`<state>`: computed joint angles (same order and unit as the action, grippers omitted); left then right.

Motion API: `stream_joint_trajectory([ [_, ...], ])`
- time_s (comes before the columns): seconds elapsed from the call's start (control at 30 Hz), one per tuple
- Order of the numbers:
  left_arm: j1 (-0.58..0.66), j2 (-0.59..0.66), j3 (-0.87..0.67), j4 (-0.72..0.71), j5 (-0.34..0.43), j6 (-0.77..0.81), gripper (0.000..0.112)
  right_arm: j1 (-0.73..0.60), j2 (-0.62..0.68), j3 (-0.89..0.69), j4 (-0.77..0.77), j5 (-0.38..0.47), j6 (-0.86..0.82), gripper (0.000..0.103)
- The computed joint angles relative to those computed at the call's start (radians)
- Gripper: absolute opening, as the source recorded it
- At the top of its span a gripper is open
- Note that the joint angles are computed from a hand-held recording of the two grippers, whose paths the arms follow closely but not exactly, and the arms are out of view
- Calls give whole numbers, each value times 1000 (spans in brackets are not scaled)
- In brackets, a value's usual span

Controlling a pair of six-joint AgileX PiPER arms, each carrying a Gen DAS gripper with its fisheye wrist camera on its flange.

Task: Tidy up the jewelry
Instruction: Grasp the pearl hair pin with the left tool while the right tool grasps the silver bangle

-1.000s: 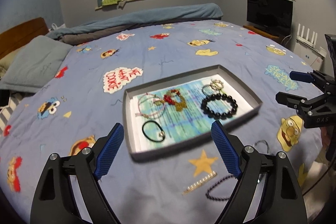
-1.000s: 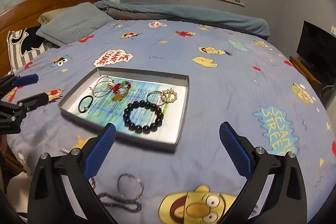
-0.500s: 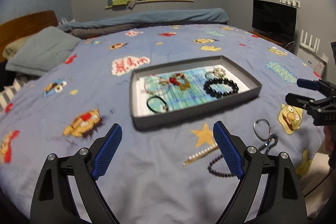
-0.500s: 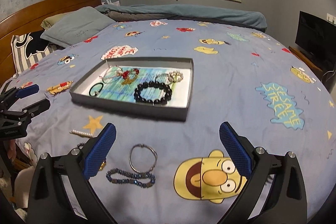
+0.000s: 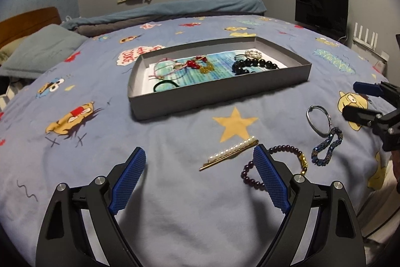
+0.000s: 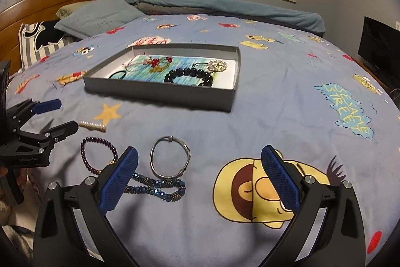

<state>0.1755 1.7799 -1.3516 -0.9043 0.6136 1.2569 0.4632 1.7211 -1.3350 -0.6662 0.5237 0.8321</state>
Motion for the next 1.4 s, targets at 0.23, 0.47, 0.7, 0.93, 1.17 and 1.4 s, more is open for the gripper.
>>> stream_joint_trajectory([
  [0.23,-23,1,23,-43,-10,95,76,-7,21,-14,44,-14,-39,88],
  [0.47,-28,32,-21,-17,47,89,46,-36,54,-53,203,2,-173,62],
  [0.7,-26,60,-59,4,98,96,26,-26,74,-72,224,18,-211,52],
  [0.93,-32,63,-56,22,103,137,26,-26,83,-84,227,21,-221,47],
  [1.17,-41,80,-74,73,108,133,26,-20,107,-113,241,36,-252,45],
  [1.4,-53,100,-100,104,112,93,23,-13,134,-146,240,61,-266,36],
])
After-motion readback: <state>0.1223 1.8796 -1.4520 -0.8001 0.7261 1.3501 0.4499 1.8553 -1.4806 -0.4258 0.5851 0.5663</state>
